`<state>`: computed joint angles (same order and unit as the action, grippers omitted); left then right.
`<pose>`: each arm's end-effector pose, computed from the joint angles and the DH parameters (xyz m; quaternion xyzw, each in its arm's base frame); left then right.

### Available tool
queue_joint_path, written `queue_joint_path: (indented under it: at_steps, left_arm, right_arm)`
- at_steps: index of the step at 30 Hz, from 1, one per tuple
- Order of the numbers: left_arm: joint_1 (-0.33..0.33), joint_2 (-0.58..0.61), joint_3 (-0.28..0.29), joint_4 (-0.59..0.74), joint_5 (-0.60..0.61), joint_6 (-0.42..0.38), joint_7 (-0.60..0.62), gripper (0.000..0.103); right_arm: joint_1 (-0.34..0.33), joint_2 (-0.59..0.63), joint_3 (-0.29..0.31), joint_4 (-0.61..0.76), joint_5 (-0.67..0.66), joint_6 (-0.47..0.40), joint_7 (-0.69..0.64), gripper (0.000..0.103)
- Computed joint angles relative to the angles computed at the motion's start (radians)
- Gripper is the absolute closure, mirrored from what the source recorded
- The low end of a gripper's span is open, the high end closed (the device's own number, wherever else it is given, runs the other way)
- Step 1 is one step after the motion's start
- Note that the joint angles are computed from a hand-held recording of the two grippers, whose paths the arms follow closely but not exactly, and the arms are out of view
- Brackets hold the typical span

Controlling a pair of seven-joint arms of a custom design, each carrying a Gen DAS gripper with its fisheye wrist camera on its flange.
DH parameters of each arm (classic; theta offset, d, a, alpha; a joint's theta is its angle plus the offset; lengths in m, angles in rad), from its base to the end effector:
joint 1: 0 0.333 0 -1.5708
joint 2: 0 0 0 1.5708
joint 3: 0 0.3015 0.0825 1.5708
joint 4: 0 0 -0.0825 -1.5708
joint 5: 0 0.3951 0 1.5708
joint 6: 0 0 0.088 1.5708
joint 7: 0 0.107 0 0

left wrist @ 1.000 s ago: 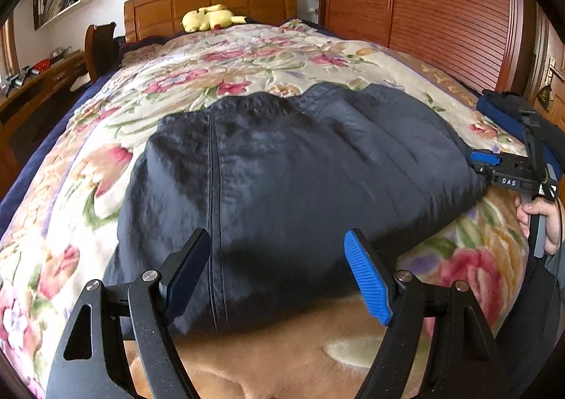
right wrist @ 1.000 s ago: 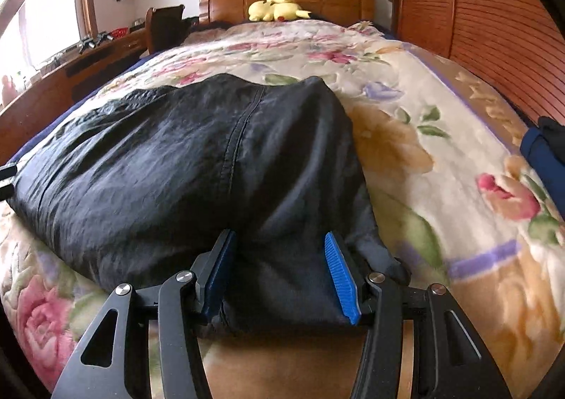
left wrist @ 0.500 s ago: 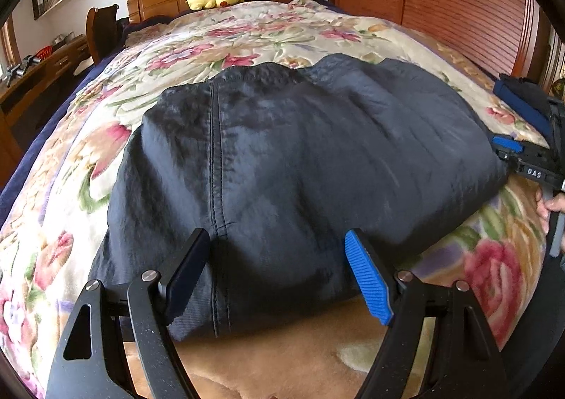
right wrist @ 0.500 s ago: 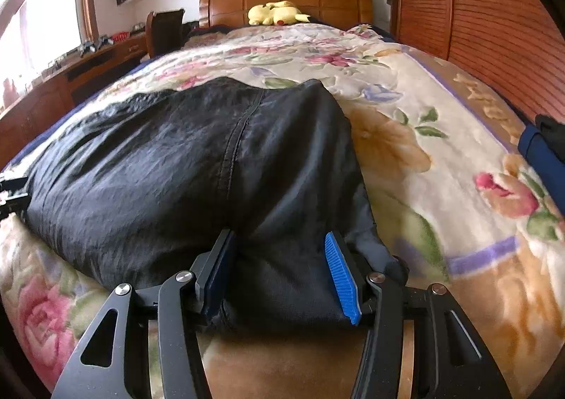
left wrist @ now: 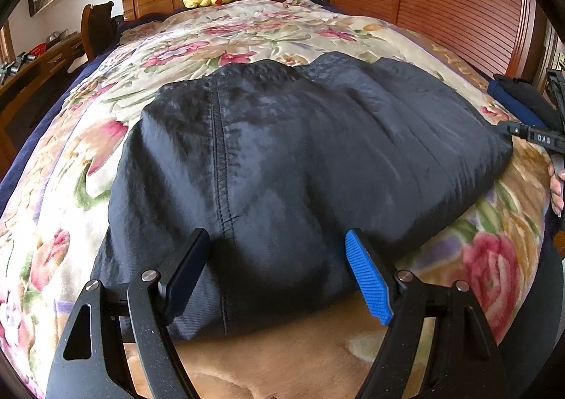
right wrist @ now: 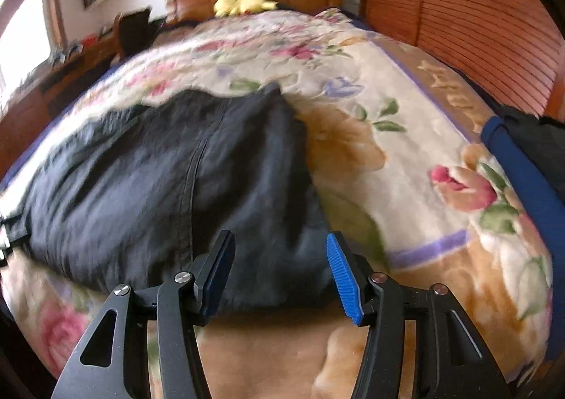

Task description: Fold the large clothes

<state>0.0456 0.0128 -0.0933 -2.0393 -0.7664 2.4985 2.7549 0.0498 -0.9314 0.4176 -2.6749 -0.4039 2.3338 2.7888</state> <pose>0.5990 -0.0241 0.4636 -0.3913 0.8505 -0.3229 0.1389 0.3177 0.1651 0.5296 -0.4219 0.8080 -0.3356 0.2380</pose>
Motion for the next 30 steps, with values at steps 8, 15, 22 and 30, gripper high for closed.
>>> queue_joint_path:
  at_steps: [8,15,22,30]
  left_arm:
    - [0.012,-0.002,0.009,0.014,-0.027,-0.021,0.002,0.023]
    - [0.026,0.002,0.016,0.034,-0.066,-0.032,0.011,0.023]
    - [0.043,0.003,0.02,0.056,-0.104,-0.07,0.029,0.023]
    - [0.063,-0.001,0.036,0.064,-0.146,-0.091,0.06,0.023]
  right_arm:
    - [0.016,0.083,-0.065,0.032,0.067,-0.048,-0.048,0.047]
    - [0.036,0.075,-0.124,-0.025,0.147,0.055,-0.081,0.046]
    - [0.033,0.025,-0.115,-0.033,0.197,0.077,-0.138,0.085]
    - [-0.088,0.083,0.051,0.206,0.014,0.06,-0.089,0.09]
